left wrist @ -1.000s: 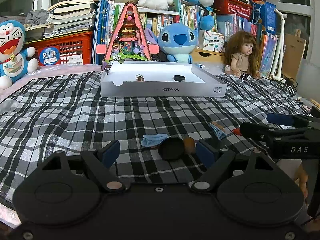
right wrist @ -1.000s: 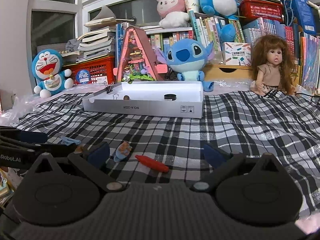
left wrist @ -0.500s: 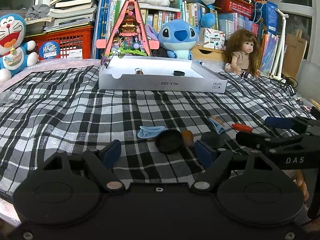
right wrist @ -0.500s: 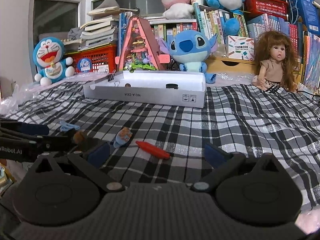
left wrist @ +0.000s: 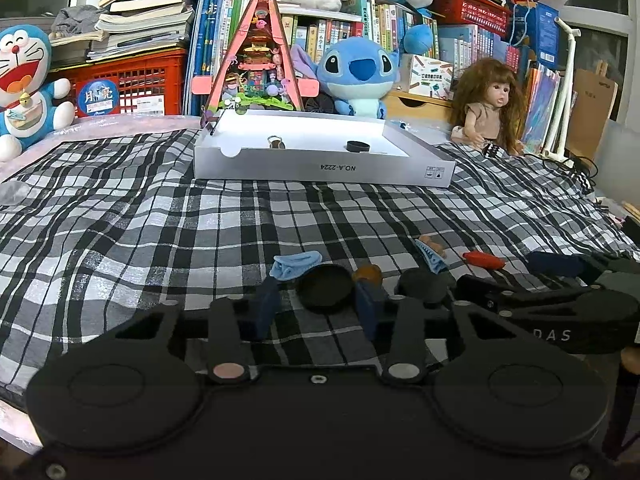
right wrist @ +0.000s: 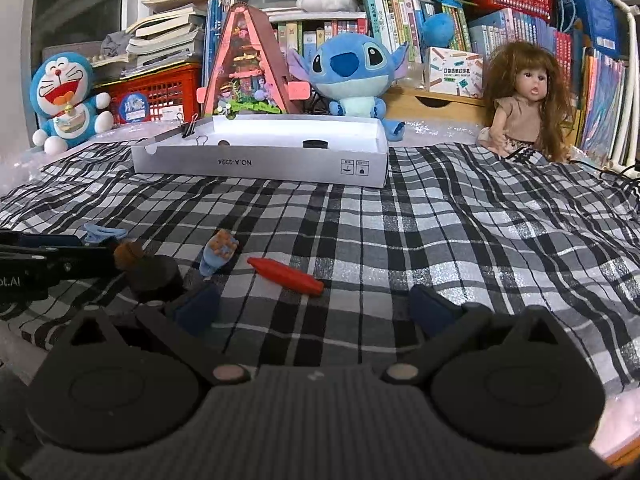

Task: Organize rigid objects
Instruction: 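Grasp a black cap with the left tool while the right tool grasps the red-handled screwdriver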

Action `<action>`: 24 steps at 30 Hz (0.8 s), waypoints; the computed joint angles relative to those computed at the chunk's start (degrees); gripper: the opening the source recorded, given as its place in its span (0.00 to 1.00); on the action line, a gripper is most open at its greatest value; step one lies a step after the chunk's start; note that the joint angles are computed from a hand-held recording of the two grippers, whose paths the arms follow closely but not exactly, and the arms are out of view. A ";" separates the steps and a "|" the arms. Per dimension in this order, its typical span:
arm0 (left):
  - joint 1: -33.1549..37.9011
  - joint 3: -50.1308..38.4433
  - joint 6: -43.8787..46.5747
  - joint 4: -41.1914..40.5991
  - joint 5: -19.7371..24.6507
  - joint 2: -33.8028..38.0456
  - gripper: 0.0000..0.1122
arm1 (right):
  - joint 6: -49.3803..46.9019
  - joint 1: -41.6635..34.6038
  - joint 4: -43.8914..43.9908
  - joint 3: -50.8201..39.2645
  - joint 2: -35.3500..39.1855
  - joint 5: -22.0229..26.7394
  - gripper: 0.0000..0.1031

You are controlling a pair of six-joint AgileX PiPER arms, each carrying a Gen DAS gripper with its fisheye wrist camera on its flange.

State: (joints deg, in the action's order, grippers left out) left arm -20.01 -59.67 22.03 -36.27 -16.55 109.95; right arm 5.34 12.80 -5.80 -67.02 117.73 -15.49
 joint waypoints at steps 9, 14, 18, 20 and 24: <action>0.30 0.78 4.01 -5.46 -1.46 -0.45 0.27 | -11.76 1.87 15.28 -0.33 0.48 -0.61 1.00; 0.46 1.05 4.80 -7.36 -2.68 -0.46 0.27 | -25.90 2.81 31.87 -3.99 0.32 5.53 1.00; 0.55 1.02 5.11 -8.50 -3.47 -0.29 0.27 | -29.23 4.17 37.39 -3.15 -0.13 4.17 1.00; 0.56 0.95 5.25 -8.78 -3.60 -0.24 0.27 | -34.38 5.48 44.23 -2.57 -0.07 1.90 0.99; 0.52 1.13 5.33 -8.83 -3.97 -0.24 0.27 | -28.88 6.37 42.73 -1.23 -0.40 -0.83 0.89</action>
State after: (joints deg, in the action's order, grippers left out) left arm -19.49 -58.54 27.36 -45.11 -20.53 109.70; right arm -23.54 19.17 36.94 -68.25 117.33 -16.32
